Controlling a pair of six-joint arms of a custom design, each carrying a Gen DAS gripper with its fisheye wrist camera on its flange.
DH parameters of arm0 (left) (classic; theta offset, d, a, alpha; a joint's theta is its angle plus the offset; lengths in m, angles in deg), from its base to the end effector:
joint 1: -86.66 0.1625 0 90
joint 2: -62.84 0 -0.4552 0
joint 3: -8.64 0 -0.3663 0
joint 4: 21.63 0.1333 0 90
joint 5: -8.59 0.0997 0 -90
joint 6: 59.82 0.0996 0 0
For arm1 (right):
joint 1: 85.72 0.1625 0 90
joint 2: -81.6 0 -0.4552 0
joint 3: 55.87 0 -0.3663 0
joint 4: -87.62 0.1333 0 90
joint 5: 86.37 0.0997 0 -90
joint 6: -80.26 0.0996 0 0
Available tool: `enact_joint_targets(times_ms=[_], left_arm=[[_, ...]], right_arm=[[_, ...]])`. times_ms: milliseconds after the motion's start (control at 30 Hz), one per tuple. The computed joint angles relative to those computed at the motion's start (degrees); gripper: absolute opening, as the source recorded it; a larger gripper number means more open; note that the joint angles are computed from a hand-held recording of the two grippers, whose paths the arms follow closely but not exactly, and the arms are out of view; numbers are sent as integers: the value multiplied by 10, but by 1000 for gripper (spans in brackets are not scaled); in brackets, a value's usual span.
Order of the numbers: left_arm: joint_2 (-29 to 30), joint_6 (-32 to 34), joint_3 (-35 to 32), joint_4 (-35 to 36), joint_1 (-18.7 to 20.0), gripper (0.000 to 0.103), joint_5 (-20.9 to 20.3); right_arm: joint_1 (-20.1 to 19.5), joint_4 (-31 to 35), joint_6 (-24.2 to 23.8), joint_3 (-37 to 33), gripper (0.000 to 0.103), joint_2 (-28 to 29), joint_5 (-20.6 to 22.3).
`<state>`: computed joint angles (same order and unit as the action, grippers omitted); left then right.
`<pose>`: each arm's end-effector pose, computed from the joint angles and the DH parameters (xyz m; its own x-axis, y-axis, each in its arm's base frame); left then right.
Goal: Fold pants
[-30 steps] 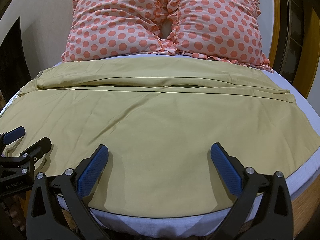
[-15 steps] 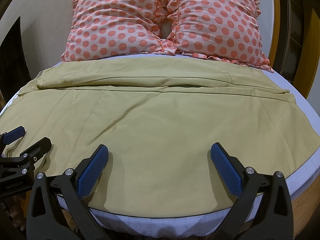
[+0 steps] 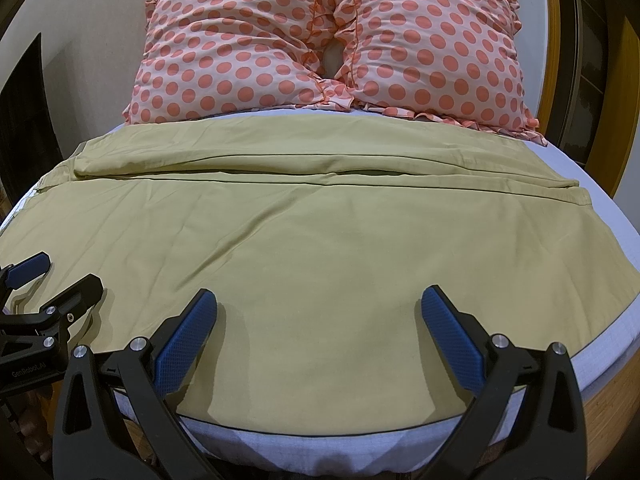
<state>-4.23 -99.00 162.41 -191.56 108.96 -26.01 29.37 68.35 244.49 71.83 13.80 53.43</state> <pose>-0.1873 -0.3095 0.1481 -0.6779 0.1977 -0.7081 0.6328 0.6473 -0.4250 0.1958 -0.2833 0.1495 -0.7241 0.0815 0.6849 -0.4914 0.6358 -0.5952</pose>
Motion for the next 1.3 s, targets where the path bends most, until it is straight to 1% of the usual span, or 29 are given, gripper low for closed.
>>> enact_joint_targets(times_ms=[533, 600, 633, 667, 700, 733, 767, 800, 833, 867, 900, 933, 967, 1000, 1033, 1067, 1100, 1133, 1167, 1200, 1233, 1300], left_arm=[[1, 0, 0, -2, 0, 101, 1], [1, 0, 0, -2, 0, 101, 1], [1, 2, 1, -3, 0, 101, 1], [1, 4, 1, -6, 0, 101, 0], [-2, 9, 0, -5, 2, 101, -4], [-8, 15, -3, -1, 5, 101, -9], [-15, 22, -6, 6, 9, 101, -15], [-22, 29, -8, 9, 12, 101, -19], [-29, 38, -8, 6, 16, 101, -19], [-37, 28, -2, 11, 9, 101, -13], [-38, 32, -6, 5, 11, 101, -9], [-44, 32, -4, 4, 11, 101, -5], [-48, 40, -5, -7, 13, 101, -4], [-50, 48, -9, -14, 16, 101, -4], [-53, 47, -11, -10, 15, 101, -4], [-51, 60, -15, -21, 18, 101, -3], [-49, 70, -17, -30, 20, 101, -3], [-47, 73, -15, -34, 17, 101, -1], [-43, 84, -13, -47, 15, 101, 4], [-38, 96, -14, -60, 16, 101, 7], [-37, 102, -12, -67, 14, 101, 7], [-28, 130, -15, -92, 18, 101, 8]], right_arm=[[-2, -13, -9, 6, 102, -4, -3], [-5, -21, -17, 11, 102, -8, -7], [-8, -46, -32, 21, 102, -11, -12], [-7, -46, -34, 25, 102, -13, -15], [-11, -23, -33, 19, 102, -19, -23], [-15, 25, -15, -2, 102, -22, -23], [-18, 51, -5, -14, 102, -30, -25], [-25, 68, -6, -28, 102, -59, -31], [-32, 70, -13, -40, 102, -84, -27], [-37, 70, -17, -50, 102, -97, -22], [-47, 83, -14, -76, 102, -109, -4], [-65, 114, 1, -118, 102, -113, 14], [-84, 145, 17, -156, 102, -109, 25], [-111, 194, 48, -214, 102, -93, 38], [-129, 222, 71, -249, 98, -82, 40], [-150, 263, 105, -292, 89, -64, 39], [-179, 322, 155, -352, 83, -36, 32], [-194, 373, 195, -395, 74, -14, 25], [-210, 412, 224, -438, 71, 9, 19], [-222, 443, 246, -477, 71, 29, 17], [-234, 467, 260, -522, 71, 54, 24], [-245, 507, 292, -593, 71, 101, 52]])
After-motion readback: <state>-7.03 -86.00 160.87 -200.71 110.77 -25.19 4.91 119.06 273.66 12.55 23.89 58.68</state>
